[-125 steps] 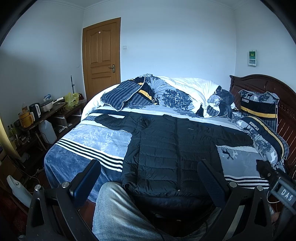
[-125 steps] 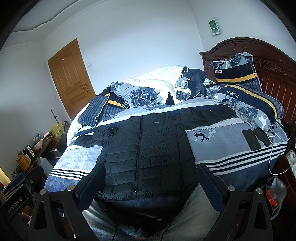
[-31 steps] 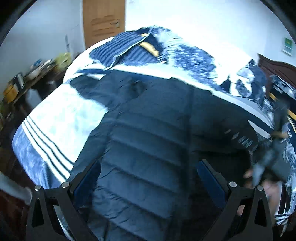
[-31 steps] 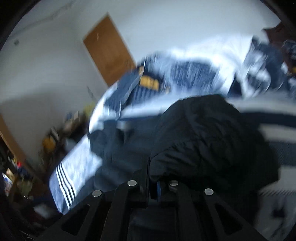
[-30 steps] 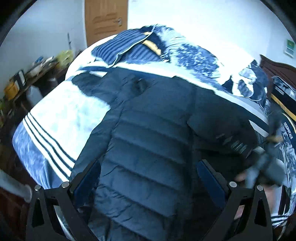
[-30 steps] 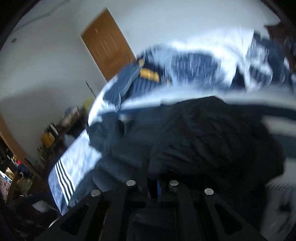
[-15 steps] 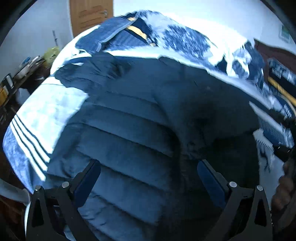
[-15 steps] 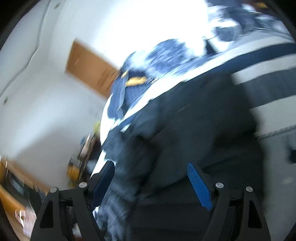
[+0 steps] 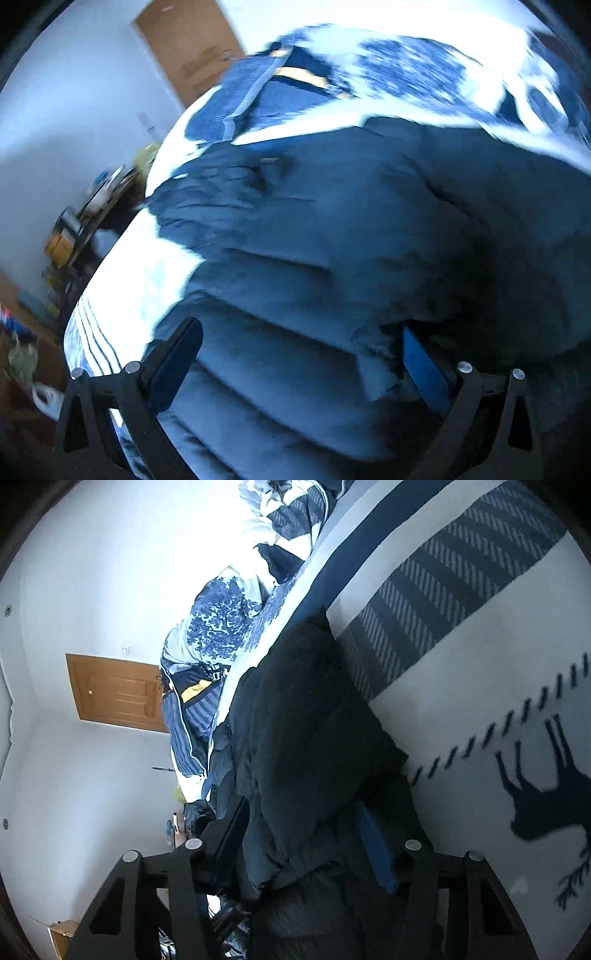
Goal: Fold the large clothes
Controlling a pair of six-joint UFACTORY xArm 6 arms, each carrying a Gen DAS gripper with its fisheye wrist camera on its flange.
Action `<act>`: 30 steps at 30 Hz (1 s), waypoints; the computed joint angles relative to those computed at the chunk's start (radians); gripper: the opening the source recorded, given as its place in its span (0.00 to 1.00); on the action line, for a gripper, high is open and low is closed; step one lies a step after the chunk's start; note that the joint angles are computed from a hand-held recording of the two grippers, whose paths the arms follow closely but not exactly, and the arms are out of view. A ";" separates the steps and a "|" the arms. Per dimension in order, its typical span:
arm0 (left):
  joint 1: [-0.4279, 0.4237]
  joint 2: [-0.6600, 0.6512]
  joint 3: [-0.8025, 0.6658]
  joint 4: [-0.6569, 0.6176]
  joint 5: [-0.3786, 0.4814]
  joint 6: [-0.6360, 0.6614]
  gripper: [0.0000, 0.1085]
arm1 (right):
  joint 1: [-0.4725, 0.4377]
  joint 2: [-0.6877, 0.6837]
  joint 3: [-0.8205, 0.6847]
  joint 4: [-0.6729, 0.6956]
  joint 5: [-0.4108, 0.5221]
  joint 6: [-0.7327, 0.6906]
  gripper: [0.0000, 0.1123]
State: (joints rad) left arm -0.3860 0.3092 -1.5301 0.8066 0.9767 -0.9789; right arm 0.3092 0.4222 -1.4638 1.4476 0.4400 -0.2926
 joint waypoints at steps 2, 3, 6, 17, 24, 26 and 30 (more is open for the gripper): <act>0.039 -0.060 0.069 -0.014 -0.023 -0.043 0.95 | 0.001 0.018 -0.021 -0.019 0.011 0.021 0.54; 0.069 -0.092 0.113 -0.056 -0.058 -0.052 0.95 | 0.004 0.026 -0.029 -0.039 0.014 0.038 0.54; 0.123 -0.128 0.187 -0.220 -0.184 0.023 0.83 | 0.011 0.061 -0.075 -0.097 0.030 0.094 0.51; 0.213 -0.111 0.188 -0.594 -0.420 0.262 0.06 | 0.027 0.085 -0.111 -0.175 0.017 0.115 0.16; 0.322 -0.054 0.120 -0.692 -0.329 0.289 0.06 | 0.067 0.142 -0.212 -0.393 0.043 0.186 0.12; 0.329 -0.088 0.182 -0.765 -0.360 0.335 0.10 | 0.065 0.168 -0.240 -0.377 0.080 0.201 0.16; 0.315 -0.139 0.281 -0.784 -0.447 0.341 0.61 | 0.055 0.145 -0.211 -0.190 0.090 0.084 0.58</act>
State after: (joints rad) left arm -0.0714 0.1699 -1.2495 0.0231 0.5299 -0.6379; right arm 0.3641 0.5668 -1.6751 1.2572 0.5298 -0.2089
